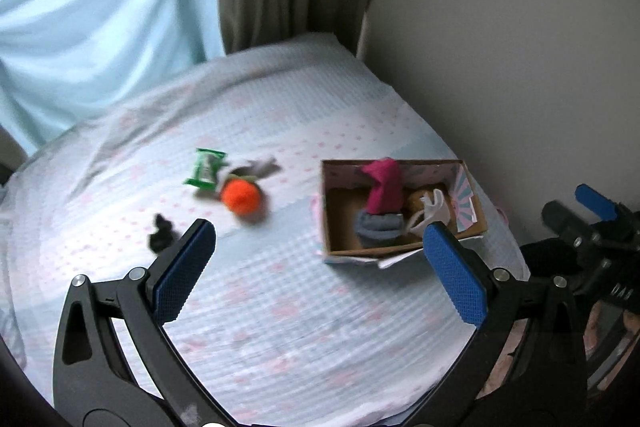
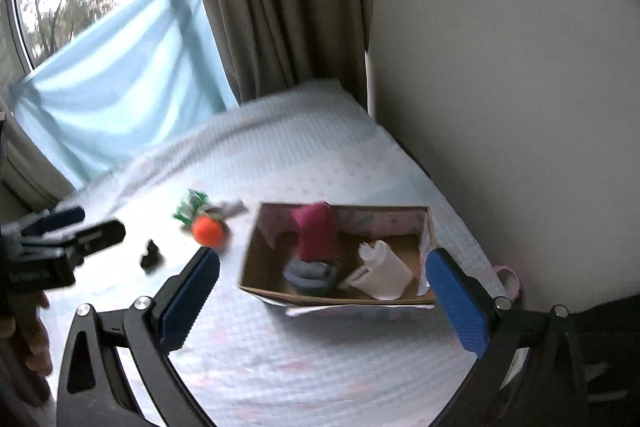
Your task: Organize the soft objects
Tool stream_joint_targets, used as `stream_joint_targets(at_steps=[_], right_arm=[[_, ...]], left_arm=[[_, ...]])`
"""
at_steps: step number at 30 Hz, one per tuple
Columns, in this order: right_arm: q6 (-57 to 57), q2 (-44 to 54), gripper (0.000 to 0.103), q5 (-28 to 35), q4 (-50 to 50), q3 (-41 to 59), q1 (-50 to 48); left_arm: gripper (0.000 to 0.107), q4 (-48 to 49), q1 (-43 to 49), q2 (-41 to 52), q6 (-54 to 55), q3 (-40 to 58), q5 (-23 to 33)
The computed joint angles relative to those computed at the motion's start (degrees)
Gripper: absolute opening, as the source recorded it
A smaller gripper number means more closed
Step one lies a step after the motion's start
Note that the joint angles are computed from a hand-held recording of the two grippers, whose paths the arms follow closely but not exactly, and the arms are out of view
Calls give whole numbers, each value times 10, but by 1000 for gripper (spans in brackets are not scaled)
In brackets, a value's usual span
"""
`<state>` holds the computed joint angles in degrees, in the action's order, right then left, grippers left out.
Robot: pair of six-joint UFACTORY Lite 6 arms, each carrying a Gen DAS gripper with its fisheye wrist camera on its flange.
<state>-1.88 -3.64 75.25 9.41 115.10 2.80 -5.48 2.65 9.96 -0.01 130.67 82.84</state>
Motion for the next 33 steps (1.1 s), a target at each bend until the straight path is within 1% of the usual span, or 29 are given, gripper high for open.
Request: stream_joint_targets(at_steps=[3, 6, 7, 8, 9, 11, 13, 16, 19, 23, 24, 27, 30, 33], right_arm=[[92, -24, 103, 8, -74, 20, 95], [227, -38, 103, 32, -209, 41, 251], [257, -42, 103, 38, -236, 41, 286], [303, -45, 103, 48, -274, 45, 342], [329, -45, 103, 55, -299, 49, 374], [403, -40, 103, 81, -373, 58, 471], [474, -30, 103, 101, -436, 61, 560], [528, -6, 103, 118, -480, 72, 629], [562, 21, 103, 114, -501, 75, 670], [584, 56, 103, 75, -508, 63, 675], [588, 65, 103, 65, -505, 62, 672], [597, 80, 103, 6, -485, 29, 642], [598, 98, 103, -60, -463, -9, 608], [584, 136, 103, -133, -433, -31, 564]], left_arm=[[103, -54, 97, -62, 71, -48, 3], [103, -133, 228, -101, 167, -78, 24], [103, -160, 273, -110, 200, -88, 34], [103, -190, 324, -117, 238, -95, 48], [103, -215, 372, -121, 273, -100, 61], [103, -262, 463, -123, 341, -108, 88], [103, -297, 534, -111, 393, -104, 114], [103, -328, 615, -75, 451, -83, 139], [103, -334, 651, -50, 484, -84, 129], [103, -341, 682, -12, 522, -97, 100], [103, -338, 681, -9, 531, -110, 85], [103, -322, 664, -7, 552, -164, 25], [103, -309, 643, -2, 568, -217, -38], [103, -305, 613, 13, 577, -271, -112]])
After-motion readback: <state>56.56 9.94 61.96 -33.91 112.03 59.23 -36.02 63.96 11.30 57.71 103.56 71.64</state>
